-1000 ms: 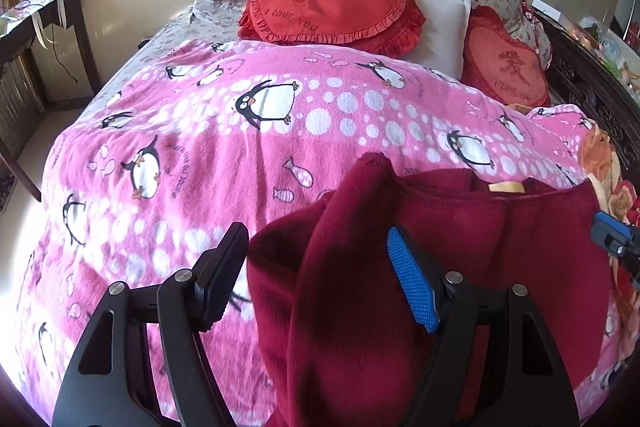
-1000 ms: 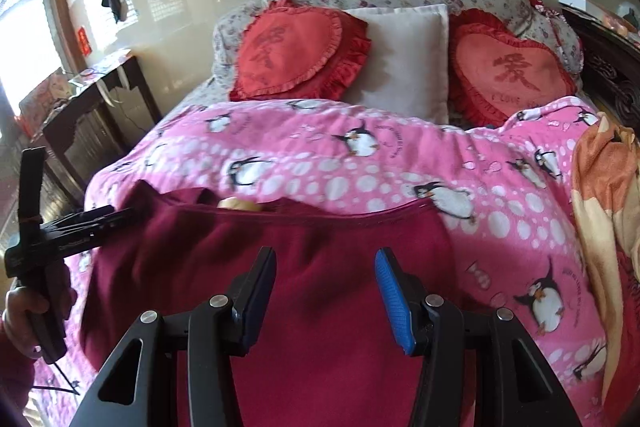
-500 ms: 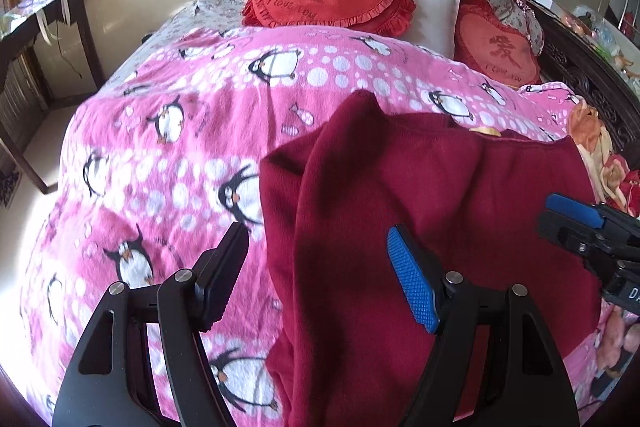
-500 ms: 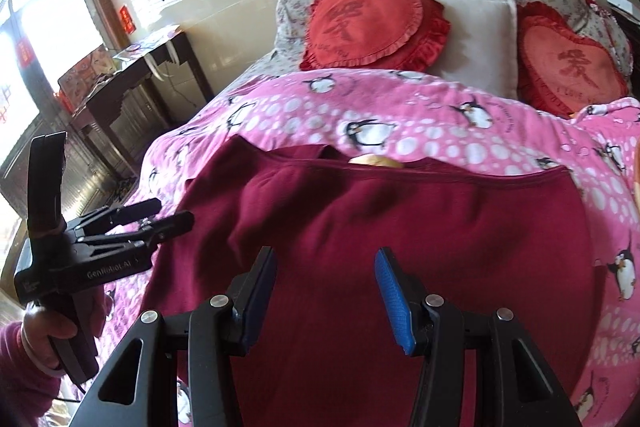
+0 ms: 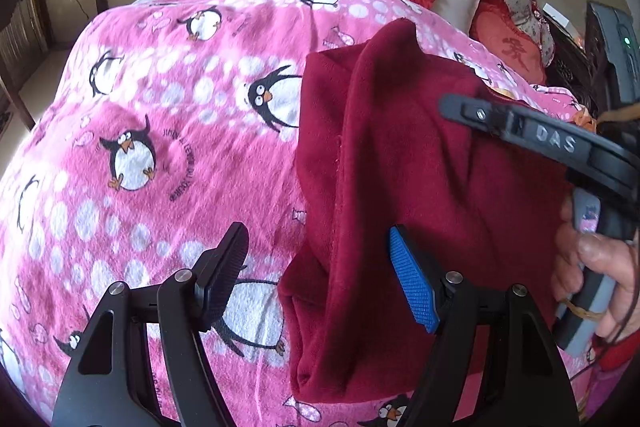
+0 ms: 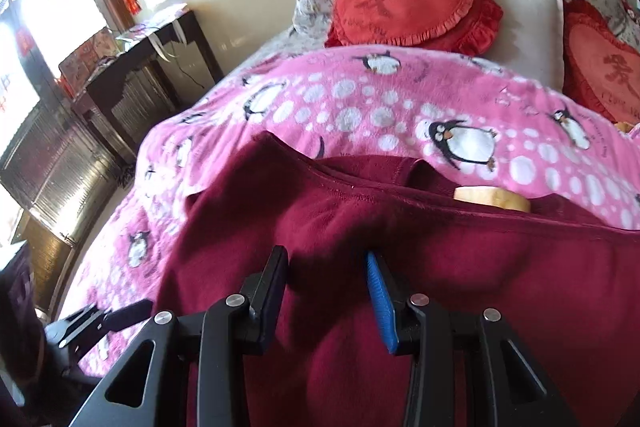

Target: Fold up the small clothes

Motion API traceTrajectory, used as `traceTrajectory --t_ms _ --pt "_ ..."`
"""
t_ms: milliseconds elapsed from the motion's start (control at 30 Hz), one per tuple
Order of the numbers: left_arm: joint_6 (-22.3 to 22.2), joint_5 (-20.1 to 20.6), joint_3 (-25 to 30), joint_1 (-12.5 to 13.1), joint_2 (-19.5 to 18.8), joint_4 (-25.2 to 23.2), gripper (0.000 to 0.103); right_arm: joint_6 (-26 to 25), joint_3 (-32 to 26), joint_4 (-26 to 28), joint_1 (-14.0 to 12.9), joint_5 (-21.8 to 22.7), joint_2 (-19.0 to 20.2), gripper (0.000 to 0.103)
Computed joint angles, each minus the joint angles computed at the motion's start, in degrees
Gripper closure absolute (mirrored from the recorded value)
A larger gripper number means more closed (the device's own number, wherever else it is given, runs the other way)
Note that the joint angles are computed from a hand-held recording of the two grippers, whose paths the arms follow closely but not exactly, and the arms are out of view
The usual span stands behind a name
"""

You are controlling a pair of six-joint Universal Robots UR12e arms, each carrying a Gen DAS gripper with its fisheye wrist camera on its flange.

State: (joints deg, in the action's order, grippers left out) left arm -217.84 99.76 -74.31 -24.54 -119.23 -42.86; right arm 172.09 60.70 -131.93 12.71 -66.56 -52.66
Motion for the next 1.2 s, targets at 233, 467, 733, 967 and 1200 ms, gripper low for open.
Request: traceTrajectory --t_ms 233,467,733,967,1200 --pt "-1.46 -1.76 -0.63 0.54 0.11 0.77 0.030 0.28 -3.99 0.55 1.14 -3.41 2.46 0.063" --pt "-2.22 -1.91 -1.38 0.56 0.31 2.01 0.030 -1.64 -0.09 -2.94 0.83 -2.30 -1.19 0.063" --pt "-3.13 -2.35 -2.01 0.50 0.77 2.04 0.030 -3.48 -3.19 1.25 2.32 1.79 0.14 0.063" --pt "-3.38 -3.27 -2.62 0.69 1.04 2.64 0.030 -3.24 -8.33 5.71 3.85 -2.58 4.16 0.069" --pt "-4.00 -3.24 -1.98 0.75 0.67 1.94 0.030 -3.83 -12.01 7.46 4.83 -5.41 6.42 0.069"
